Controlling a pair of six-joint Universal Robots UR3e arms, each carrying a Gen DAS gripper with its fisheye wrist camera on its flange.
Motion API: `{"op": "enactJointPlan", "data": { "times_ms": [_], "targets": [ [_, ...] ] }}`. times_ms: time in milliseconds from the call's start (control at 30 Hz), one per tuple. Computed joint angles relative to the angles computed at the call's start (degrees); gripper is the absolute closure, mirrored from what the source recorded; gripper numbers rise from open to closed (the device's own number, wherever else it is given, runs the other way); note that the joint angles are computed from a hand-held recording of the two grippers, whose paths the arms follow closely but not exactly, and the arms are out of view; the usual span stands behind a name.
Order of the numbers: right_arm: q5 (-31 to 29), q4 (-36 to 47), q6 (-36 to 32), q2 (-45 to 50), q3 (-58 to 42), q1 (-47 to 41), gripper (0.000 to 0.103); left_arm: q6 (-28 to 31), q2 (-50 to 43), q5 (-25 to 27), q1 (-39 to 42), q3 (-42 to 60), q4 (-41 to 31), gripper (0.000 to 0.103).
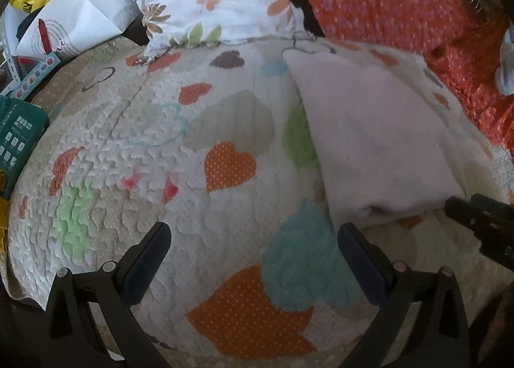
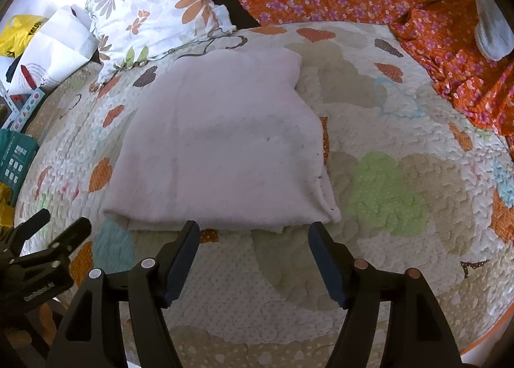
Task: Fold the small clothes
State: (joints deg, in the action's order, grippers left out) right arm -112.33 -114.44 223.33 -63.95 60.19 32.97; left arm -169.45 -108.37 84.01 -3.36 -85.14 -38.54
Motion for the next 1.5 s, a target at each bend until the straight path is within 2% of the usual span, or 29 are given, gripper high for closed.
{"op": "enactJointPlan", "data": {
  "times_ms": [333,1167,1500],
  "targets": [
    [0.1,2.2,-0.1,1.3,-1.9,0.1,0.026,0.6,-0.8,1.0,0.0,0.8,-2.1,0.0],
    [-1.2,3.9,-0.4,2.3,-3.6,0.6,0.024,0.4,-1.3,-1.0,1.2,1.8,-5.7,0.0],
    [-8.2,11.0,0.0,6.3,-11.1,3.0,0.024,0.5,-1.2,-2.1,1.5,1.7,-6.0,0.0]
  ]
}}
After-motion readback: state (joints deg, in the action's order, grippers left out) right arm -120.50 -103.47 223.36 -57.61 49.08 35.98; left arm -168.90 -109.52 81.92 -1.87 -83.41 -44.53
